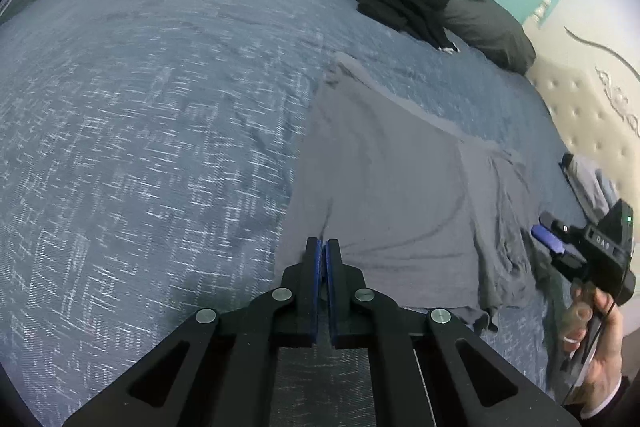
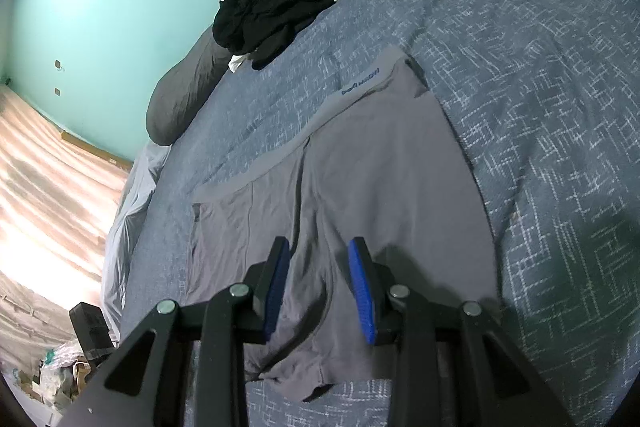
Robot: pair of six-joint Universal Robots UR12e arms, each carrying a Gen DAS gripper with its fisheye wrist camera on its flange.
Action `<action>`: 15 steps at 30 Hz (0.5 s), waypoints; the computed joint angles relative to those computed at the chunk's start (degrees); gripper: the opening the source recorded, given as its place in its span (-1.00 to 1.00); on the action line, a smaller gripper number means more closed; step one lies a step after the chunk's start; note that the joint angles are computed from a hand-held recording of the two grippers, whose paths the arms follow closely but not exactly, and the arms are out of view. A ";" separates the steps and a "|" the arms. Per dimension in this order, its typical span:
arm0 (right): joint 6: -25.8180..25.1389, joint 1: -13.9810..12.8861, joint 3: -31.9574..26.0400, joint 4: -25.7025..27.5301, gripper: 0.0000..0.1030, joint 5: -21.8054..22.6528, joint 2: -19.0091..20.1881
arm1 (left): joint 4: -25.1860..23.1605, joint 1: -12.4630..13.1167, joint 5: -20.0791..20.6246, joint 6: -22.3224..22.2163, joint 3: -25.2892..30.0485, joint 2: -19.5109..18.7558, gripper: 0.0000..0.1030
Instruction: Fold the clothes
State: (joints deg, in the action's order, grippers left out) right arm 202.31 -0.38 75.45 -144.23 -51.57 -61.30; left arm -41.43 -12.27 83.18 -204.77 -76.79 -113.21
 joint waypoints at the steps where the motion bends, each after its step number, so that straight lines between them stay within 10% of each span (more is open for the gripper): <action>1: 0.08 0.00 0.05 -0.03 -0.40 -0.02 -0.02 | 0.26 0.15 -0.08 -0.39 -0.17 0.09 -0.95; 15: 0.81 -0.08 0.23 -0.83 -0.40 -0.33 -0.10 | 3.25 1.37 2.58 -4.56 -1.48 0.66 -0.97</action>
